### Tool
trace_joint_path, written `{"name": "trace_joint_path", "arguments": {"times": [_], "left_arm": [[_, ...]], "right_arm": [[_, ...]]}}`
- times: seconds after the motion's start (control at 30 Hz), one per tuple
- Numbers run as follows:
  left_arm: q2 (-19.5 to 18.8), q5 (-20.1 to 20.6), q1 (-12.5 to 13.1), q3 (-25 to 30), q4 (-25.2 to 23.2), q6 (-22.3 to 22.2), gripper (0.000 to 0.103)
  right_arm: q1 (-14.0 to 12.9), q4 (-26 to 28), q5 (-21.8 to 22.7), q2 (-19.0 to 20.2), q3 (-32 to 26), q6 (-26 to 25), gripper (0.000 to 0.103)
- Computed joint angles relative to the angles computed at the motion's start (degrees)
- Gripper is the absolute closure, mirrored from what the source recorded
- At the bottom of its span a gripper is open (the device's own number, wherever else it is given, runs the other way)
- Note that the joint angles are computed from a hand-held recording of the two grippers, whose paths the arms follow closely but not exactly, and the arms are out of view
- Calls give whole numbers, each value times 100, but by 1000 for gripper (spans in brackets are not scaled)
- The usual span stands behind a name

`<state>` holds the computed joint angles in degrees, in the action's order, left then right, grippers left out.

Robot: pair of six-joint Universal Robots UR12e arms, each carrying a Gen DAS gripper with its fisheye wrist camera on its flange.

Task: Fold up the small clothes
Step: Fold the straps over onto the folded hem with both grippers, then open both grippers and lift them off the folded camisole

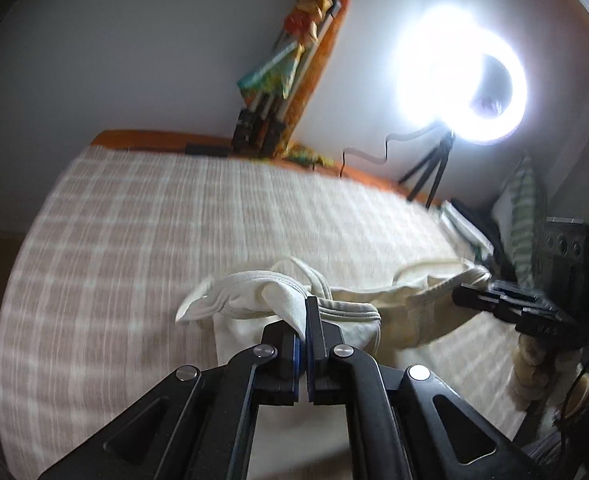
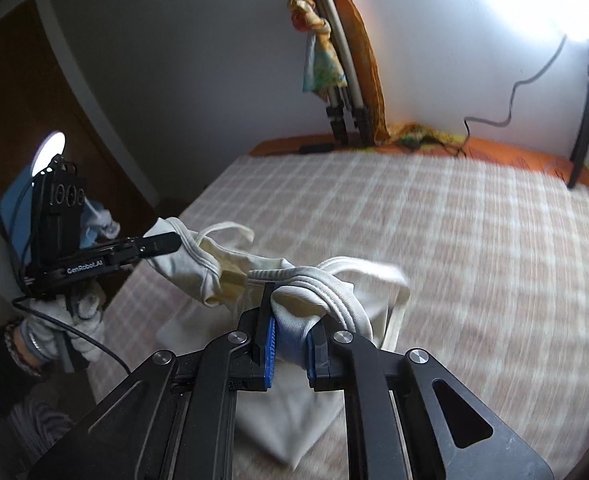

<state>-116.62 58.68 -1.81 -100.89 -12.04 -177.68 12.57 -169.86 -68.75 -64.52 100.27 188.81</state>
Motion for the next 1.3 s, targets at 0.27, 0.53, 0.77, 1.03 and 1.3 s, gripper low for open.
{"name": "trace_joint_path", "arguments": {"times": [0.27, 0.53, 0.77, 1.03, 1.3], "left_arm": [[334, 371, -31, -537, -387, 554, 84], [823, 104, 180, -945, -709, 989, 74], [566, 215, -13, -369, -503, 673, 56], [7, 561, -413, 670, -1555, 954, 60], [-72, 837, -454, 782, -2917, 1462, 72]], "right_arm": [[219, 402, -483, -175, 334, -380, 89], [157, 1073, -309, -652, 651, -542, 89], [133, 419, 97, -553, 533, -195, 89], [178, 801, -44, 18, -16, 209, 89], [137, 1264, 109, -9, 38, -55, 89]]}}
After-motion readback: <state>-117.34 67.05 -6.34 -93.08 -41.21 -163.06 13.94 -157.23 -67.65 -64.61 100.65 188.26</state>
